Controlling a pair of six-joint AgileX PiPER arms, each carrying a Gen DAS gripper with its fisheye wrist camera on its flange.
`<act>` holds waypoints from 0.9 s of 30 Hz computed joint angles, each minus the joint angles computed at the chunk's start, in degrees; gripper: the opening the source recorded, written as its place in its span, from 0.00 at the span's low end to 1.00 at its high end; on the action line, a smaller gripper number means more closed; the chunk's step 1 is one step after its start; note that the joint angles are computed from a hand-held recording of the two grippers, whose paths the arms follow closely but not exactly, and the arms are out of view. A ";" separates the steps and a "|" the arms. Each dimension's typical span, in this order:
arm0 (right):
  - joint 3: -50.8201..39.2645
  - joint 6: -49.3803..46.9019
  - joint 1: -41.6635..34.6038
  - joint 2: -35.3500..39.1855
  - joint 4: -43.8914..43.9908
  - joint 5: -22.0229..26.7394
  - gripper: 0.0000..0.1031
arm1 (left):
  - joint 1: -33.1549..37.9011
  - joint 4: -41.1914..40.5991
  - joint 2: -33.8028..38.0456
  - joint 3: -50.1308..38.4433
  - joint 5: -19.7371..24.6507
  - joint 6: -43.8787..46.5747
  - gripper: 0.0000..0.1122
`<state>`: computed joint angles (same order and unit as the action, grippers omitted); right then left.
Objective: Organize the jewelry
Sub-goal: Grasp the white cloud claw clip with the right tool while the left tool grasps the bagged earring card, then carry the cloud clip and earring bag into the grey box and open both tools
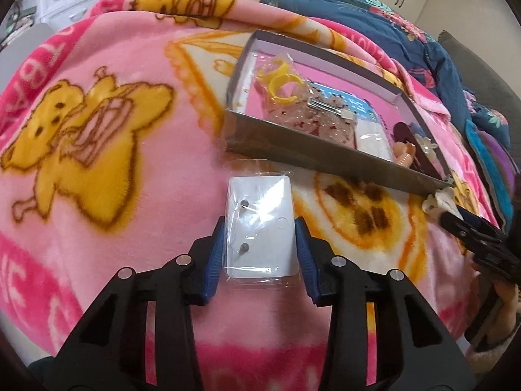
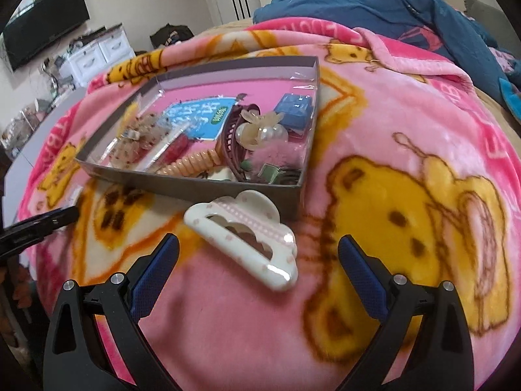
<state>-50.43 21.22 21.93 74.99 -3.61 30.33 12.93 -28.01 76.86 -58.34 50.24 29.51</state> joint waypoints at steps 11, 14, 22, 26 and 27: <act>1.73 -13.80 -0.55 -1.14 13.46 -2.68 0.60 | 0.45 -2.71 -3.35 0.95 2.38 3.12 0.28; 1.90 -17.76 -0.26 -3.39 18.88 -1.43 0.60 | 1.31 -3.33 -4.26 0.31 3.45 3.59 0.28; -0.93 -13.13 5.01 -7.59 15.95 1.25 0.60 | 4.58 -5.20 -6.55 -1.82 6.41 5.35 0.28; -3.75 -10.34 7.53 -7.67 13.39 1.86 0.60 | 6.14 -5.98 -7.17 -3.24 7.84 5.88 0.28; -4.29 -10.09 7.90 -7.61 13.11 1.88 0.60 | 6.41 -6.10 -7.38 -3.34 7.87 6.02 0.28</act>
<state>-54.73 11.13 29.83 67.38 9.50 32.21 19.34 -34.10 69.48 -61.67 58.11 35.53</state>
